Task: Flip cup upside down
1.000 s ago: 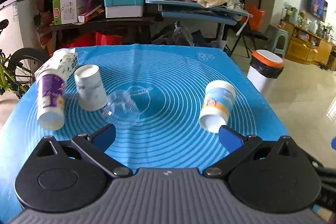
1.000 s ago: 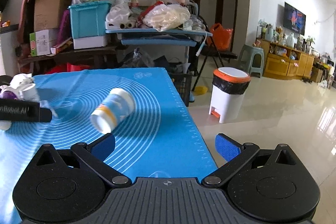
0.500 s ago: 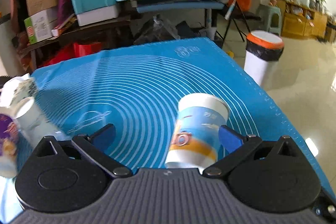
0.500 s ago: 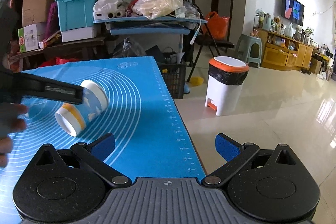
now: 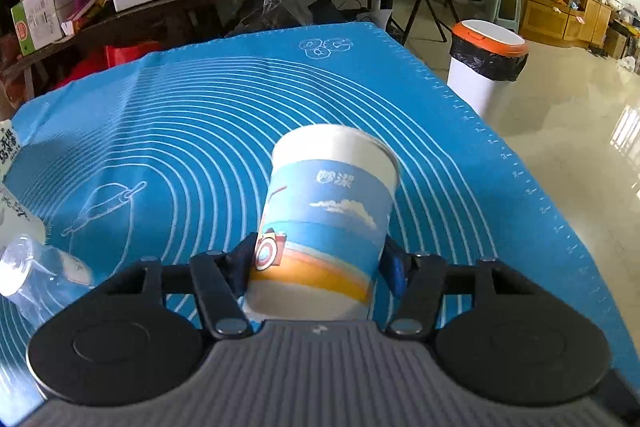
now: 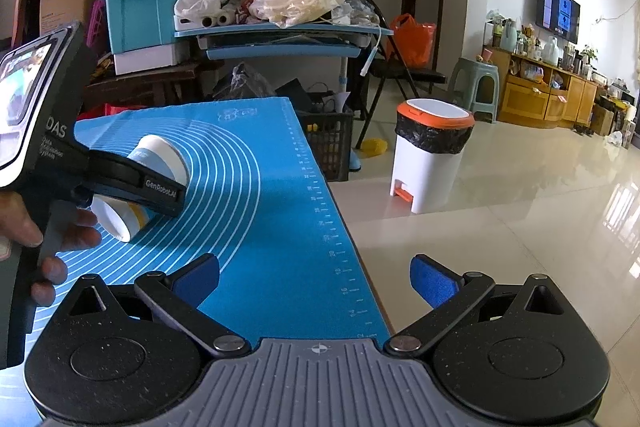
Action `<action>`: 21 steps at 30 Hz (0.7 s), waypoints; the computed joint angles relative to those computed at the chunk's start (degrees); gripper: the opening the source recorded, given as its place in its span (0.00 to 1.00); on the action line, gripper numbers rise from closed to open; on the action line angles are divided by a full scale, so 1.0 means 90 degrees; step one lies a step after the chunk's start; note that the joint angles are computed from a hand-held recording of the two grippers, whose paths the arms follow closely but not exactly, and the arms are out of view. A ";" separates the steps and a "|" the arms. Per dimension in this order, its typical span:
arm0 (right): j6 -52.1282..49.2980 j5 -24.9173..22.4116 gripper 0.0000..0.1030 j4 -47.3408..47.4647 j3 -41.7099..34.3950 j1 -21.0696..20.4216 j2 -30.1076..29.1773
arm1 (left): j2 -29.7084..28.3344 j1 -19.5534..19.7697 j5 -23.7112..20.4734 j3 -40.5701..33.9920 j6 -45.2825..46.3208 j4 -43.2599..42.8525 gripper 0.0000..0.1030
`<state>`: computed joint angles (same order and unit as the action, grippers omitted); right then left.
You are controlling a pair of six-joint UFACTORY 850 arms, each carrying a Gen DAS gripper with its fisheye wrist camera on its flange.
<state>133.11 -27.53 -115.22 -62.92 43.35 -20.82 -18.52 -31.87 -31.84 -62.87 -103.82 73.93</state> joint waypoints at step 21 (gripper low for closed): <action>-0.0941 -0.0012 1.00 0.0787 0.0800 0.0523 0.0965 | 0.1404 -0.1128 -0.0906 0.1262 -0.0545 -0.1222 0.59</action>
<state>124.64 -27.63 -108.14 -55.72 48.06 -12.14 -5.88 -42.02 -40.00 -51.51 -108.73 62.93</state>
